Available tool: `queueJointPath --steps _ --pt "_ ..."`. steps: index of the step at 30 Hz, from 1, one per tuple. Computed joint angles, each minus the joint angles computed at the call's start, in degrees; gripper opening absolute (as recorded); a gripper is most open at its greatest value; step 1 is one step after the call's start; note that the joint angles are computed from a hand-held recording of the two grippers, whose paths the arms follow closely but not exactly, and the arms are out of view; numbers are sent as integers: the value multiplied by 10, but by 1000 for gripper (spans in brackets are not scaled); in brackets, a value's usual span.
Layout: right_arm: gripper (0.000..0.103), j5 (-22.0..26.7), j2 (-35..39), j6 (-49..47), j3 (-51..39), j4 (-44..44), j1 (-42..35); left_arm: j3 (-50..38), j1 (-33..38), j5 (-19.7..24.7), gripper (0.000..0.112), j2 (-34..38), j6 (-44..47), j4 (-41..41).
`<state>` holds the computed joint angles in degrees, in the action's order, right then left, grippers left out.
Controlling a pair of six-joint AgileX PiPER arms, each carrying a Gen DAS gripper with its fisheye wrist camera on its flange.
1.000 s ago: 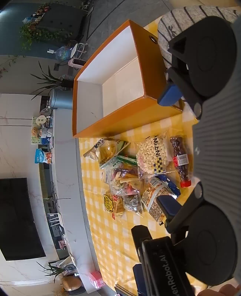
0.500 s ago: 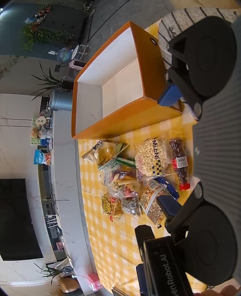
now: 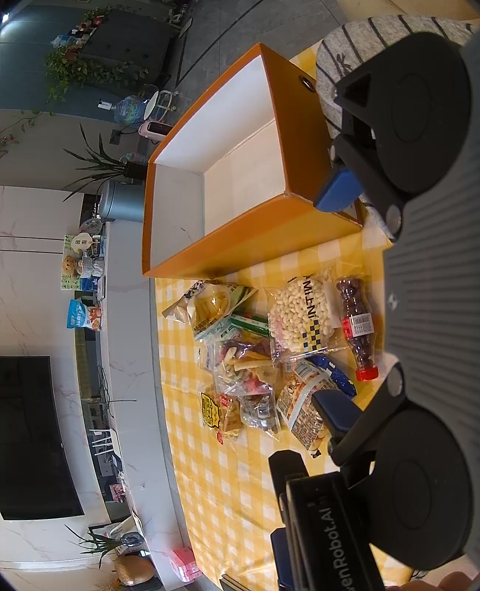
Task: Organize snacks
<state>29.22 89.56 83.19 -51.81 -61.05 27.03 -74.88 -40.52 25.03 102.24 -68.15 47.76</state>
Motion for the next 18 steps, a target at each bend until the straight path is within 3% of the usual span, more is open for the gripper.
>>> queueJointPath --steps 18 --pt "100 26 14 -3 -13 3 13 -5 -5 21 93 2 -4 3"
